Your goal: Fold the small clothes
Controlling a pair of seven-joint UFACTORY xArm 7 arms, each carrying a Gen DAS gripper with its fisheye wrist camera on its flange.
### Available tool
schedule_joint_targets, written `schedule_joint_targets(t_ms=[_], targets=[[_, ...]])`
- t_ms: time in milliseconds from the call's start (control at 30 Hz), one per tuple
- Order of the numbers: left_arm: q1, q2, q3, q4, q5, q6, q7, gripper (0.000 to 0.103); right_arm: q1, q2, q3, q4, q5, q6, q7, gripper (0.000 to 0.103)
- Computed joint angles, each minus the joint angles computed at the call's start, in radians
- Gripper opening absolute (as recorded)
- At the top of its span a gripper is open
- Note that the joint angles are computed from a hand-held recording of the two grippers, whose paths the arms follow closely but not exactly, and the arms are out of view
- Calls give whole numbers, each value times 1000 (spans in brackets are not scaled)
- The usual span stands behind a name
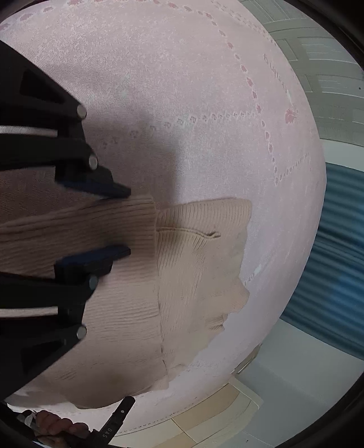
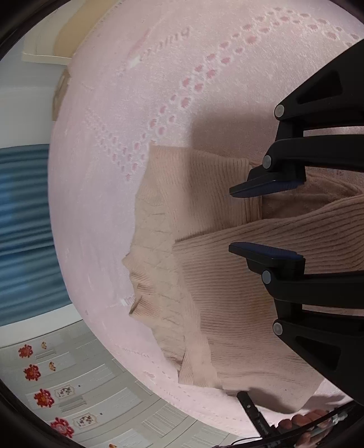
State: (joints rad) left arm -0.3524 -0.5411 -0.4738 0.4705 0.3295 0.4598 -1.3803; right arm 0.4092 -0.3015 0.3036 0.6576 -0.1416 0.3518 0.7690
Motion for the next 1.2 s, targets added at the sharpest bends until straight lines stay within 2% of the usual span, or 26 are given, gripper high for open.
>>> schedule_joint_targets(t_ms=[33, 67, 100, 167, 333, 400, 467, 500, 533, 700, 767, 933, 1033, 1133, 1200], targets=[[9, 4, -14, 12, 11, 14, -7, 22, 11, 6, -13, -2, 21, -12, -13, 33], [22, 4, -32, 22, 29, 29, -20, 11, 9, 9, -14, -2, 23, -18, -13, 33], [33, 2, -50, 33, 51, 46, -33, 8, -8, 16, -1, 3, 0, -16, 3, 33], [43, -1, -69, 48, 81, 75, -54, 8, -25, 31, 13, 15, -33, -5, 22, 33], [35, -32, -75, 45, 119, 91, -92, 8, 34, 70, -30, 23, 44, -48, -60, 33], [29, -47, -68, 38, 121, 87, -99, 8, 29, 87, -15, 35, 25, -54, -59, 33], [28, -54, -68, 39, 120, 91, -103, 7, -8, 112, 29, 59, -73, -32, 12, 27], [31, -56, -71, 42, 122, 93, -107, 7, -14, 117, 35, 63, -103, -32, 39, 6], [36, -57, -79, 47, 128, 100, -112, 7, -24, 113, 45, 65, -140, -34, 81, 5], [70, -92, -125, 90, 188, 158, -149, 7, -65, -6, 71, 4, -227, -164, 184, 4], [84, -102, -133, 124, 204, 175, -154, 7, -87, -69, 84, -36, -214, -213, 210, 4], [135, -66, -162, 232, 265, 234, -133, 7, -163, -158, 134, -80, -156, -259, 253, 4], [165, -6, -163, 289, 316, 245, -116, 7, -201, -159, 150, -75, -131, -284, 255, 4], [189, 70, -143, 331, 387, 221, -108, 7, -243, -120, 172, -41, -126, -283, 250, 4], [195, 128, -121, 359, 430, 208, -112, 7, -251, -79, 162, -16, -119, -297, 243, 4]])
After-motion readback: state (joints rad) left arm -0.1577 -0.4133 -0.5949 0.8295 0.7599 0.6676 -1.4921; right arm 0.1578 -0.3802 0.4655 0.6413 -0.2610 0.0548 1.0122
